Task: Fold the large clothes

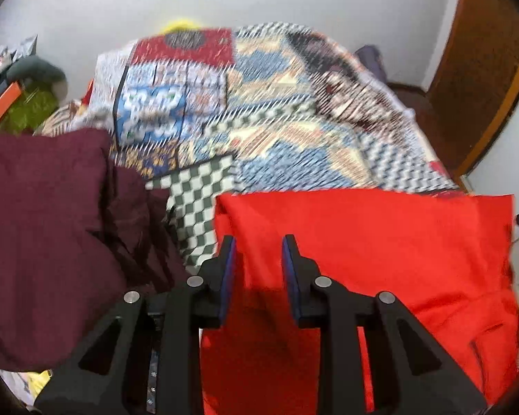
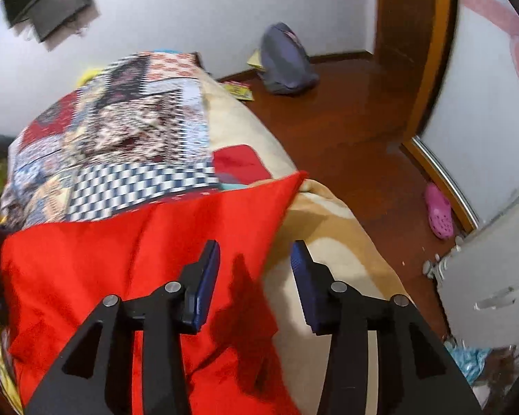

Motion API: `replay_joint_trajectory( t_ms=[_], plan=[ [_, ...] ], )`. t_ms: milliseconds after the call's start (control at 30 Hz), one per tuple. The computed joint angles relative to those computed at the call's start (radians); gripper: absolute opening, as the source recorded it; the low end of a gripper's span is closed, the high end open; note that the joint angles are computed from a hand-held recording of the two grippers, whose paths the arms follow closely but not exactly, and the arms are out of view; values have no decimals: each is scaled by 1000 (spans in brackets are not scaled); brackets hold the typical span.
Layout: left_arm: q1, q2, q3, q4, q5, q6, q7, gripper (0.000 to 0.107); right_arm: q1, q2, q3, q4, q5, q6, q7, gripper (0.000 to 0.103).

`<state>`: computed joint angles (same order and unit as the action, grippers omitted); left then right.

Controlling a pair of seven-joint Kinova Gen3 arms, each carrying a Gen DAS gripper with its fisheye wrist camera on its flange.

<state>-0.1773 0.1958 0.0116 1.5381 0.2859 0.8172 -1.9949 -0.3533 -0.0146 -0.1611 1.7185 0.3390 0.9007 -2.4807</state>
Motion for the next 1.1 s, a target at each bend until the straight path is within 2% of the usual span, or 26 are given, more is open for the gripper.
replay_joint_trajectory(
  t_ms=[67,100,167,267,333,533,600,667,700,833,1100],
  plan=[
    [-17,-26,12,10,57,9,-37,39,-11,-14,-9,-8,-27,-4,51,42],
    [-23,-38,18,16,90,20,-64,41,-15,-15,-13,-13,-44,-7,74,50],
    [-15,-49,25,13,121,54,-97,42,-27,-18,-22,-16,-91,-26,127,59],
    [17,-54,39,25,146,85,-152,42,-52,2,-37,-28,-141,-32,194,61],
    [51,-40,50,20,129,118,-165,42,-66,21,-41,-33,-187,-25,245,61],
    [155,-15,67,82,24,123,-163,43,-126,98,-51,-46,-224,51,303,65],
    [176,-7,64,106,-14,125,-142,44,-156,106,-51,-40,-192,77,280,65],
    [172,-35,61,165,-11,78,-156,56,-182,81,-52,-5,-144,67,236,69],
    [173,-56,52,193,-13,56,-160,62,-187,74,-54,0,-140,75,227,76],
    [145,-108,36,236,8,64,-214,62,-183,42,-58,12,-167,101,231,78],
    [107,-242,-31,276,26,82,-252,62,-192,-27,-99,-11,-85,168,121,78]
  ],
)
